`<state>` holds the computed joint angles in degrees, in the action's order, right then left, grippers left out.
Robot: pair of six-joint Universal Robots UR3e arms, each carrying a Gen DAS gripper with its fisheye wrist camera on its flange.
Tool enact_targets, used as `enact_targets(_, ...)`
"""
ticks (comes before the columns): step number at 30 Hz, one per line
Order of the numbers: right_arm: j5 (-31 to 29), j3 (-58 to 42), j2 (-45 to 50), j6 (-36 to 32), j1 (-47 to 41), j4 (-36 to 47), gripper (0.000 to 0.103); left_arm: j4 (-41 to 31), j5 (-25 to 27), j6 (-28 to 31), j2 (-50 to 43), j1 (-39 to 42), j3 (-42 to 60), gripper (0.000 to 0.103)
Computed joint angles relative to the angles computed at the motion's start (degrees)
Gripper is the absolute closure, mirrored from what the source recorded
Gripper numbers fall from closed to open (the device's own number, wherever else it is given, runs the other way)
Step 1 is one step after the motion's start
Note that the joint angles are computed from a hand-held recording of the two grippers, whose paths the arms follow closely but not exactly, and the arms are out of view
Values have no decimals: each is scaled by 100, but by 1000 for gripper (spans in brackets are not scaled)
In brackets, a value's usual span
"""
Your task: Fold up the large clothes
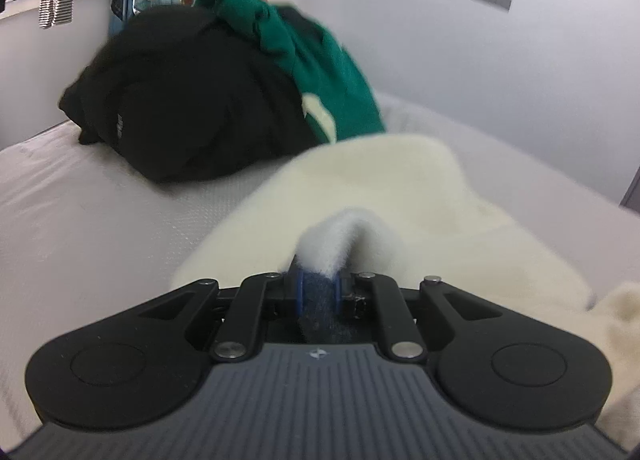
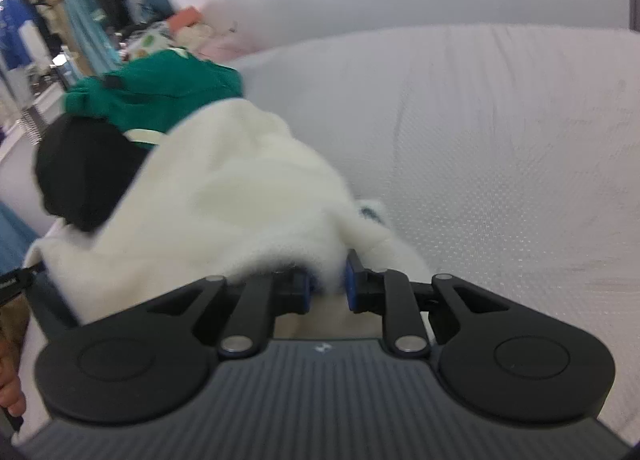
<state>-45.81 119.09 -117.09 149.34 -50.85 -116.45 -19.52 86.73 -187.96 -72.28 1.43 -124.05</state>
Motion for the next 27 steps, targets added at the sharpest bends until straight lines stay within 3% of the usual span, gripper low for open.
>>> enact_targets(2,-286,10,839,653,483,-1219,82,309,-253,-116,-502,212,-14,87)
enact_targets(6,-104,188,1853,962,594,-2362,82,1231,-960,-298,-1464,715,-234,85)
enact_targets(10,258,36,2906,1310,676,-3295,77,1766,-1199,-229,-2008,820,-161,81)
enact_targets(19,767,53,3313,1159,446,-3359,72,2287,-1269,-241,-2400,802,-136,80)
enact_targets(27,700,338,3045,1285,426,-3672,71,1975,-1194,-200,-2133,783,-103,79)
